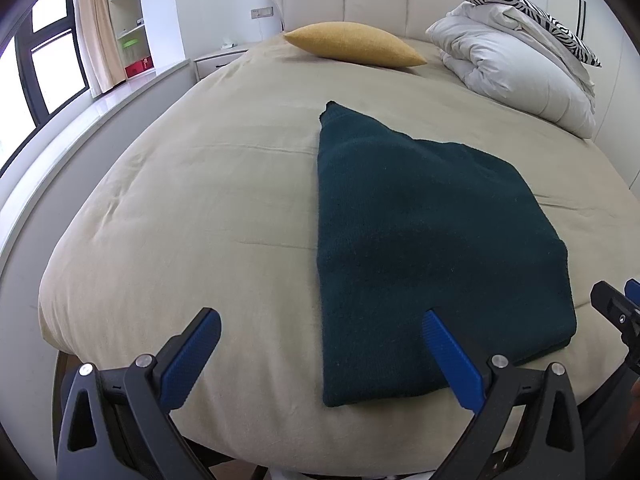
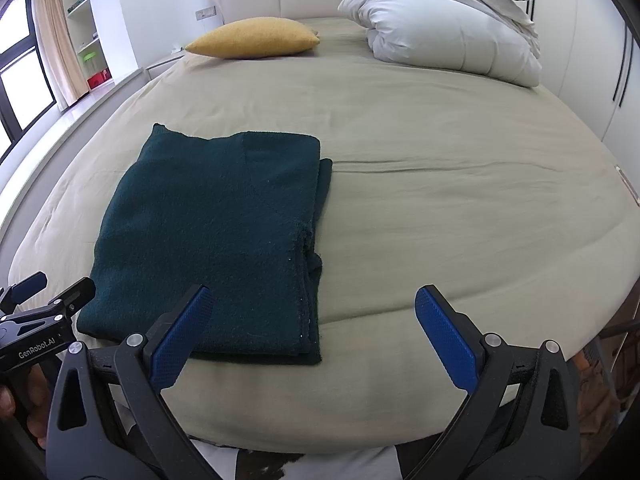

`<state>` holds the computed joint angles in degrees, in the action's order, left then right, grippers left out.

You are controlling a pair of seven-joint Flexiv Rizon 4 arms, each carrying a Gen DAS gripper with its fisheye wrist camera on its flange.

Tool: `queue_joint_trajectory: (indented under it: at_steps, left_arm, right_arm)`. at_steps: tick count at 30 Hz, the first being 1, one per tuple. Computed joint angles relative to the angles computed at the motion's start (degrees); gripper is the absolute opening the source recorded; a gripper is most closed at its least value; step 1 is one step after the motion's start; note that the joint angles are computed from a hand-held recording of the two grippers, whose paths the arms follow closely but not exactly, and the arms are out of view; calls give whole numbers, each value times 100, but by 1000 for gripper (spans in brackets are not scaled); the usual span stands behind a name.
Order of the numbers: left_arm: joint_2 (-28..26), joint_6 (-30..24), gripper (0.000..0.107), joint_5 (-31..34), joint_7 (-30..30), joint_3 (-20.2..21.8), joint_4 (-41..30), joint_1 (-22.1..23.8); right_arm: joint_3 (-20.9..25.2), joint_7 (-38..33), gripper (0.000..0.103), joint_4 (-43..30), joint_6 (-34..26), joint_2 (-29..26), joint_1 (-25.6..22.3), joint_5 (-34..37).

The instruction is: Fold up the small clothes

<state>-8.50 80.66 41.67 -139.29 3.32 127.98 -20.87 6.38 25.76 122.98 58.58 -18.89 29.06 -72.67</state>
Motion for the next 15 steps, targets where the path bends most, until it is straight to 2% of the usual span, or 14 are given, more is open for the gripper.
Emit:
queue_joint_trajectory:
  at_steps: [15]
  left_arm:
    - [19, -3, 103, -12, -2, -12, 12, 16]
  right_arm:
    - [10, -87, 103, 42, 38, 32, -29, 33]
